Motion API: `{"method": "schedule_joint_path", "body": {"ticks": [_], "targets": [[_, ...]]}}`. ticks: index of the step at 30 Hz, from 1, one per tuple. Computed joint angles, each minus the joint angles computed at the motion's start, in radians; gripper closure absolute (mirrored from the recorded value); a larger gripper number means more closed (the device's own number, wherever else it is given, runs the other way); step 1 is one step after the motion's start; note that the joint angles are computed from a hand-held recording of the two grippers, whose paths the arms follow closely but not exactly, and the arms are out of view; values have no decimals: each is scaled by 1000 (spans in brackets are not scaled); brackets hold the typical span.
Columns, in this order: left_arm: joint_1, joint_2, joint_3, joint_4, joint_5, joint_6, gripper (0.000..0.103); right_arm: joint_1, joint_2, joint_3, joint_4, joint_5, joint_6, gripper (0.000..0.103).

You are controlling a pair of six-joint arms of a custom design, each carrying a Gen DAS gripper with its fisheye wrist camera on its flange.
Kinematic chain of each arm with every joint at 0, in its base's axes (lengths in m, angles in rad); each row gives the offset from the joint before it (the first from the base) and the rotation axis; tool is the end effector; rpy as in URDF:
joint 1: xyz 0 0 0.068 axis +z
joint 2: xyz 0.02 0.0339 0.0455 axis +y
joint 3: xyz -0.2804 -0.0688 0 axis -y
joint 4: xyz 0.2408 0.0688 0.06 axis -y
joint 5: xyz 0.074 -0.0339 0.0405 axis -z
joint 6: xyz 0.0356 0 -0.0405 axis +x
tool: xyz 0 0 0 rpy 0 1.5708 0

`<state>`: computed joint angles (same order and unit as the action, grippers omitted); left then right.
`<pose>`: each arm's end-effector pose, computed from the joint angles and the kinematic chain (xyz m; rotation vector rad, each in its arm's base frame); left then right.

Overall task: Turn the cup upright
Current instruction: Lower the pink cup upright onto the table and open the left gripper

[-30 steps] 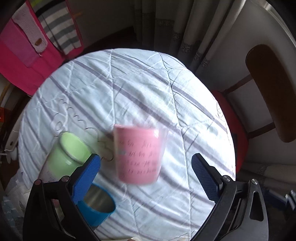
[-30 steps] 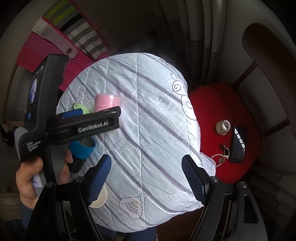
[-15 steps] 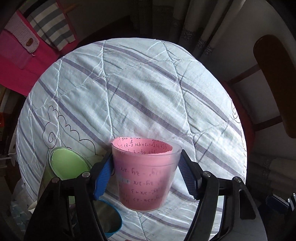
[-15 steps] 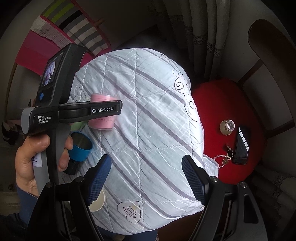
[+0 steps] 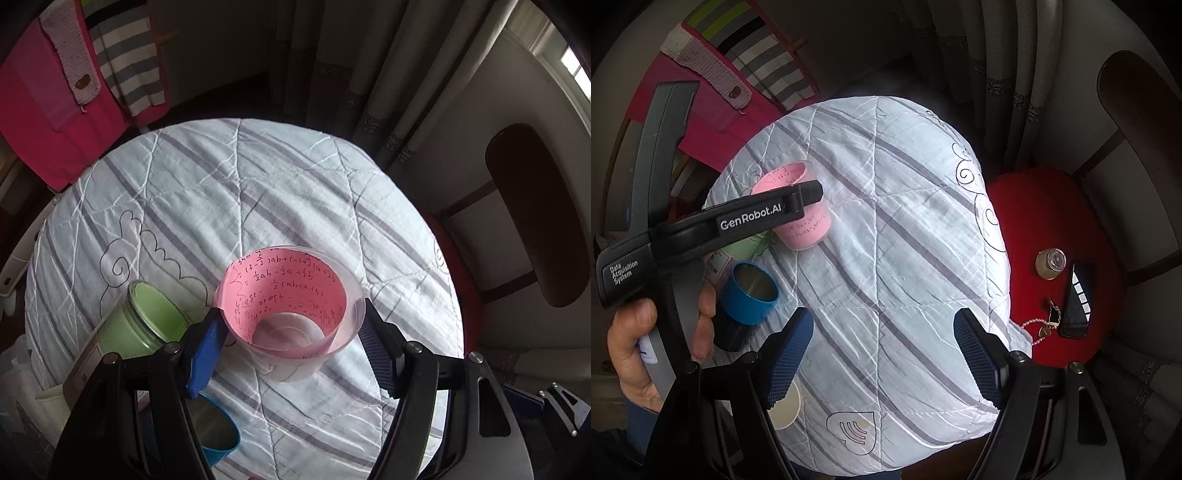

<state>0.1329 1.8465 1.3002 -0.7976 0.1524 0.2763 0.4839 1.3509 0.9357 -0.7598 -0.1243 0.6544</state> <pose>0.3554 0.0421 0.2031 0.2317 2.8760 -0.1489 0.2153 0.1181 0.2440 0.2065 2.8320 0.4557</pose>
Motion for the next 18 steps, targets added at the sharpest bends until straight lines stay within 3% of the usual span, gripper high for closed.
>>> {"method": "schedule_joint_path", "body": {"ticks": [4, 9, 18], "targets": [[16, 34, -28, -26, -25, 31, 33, 42, -12, -2, 6, 21, 13, 23], [28, -9, -49, -44, -7, 68, 23, 84, -16, -1, 0, 45, 41, 23], [102, -74, -38, -116, 29, 163, 14, 152, -32, 1, -17, 86, 114, 23]]}}
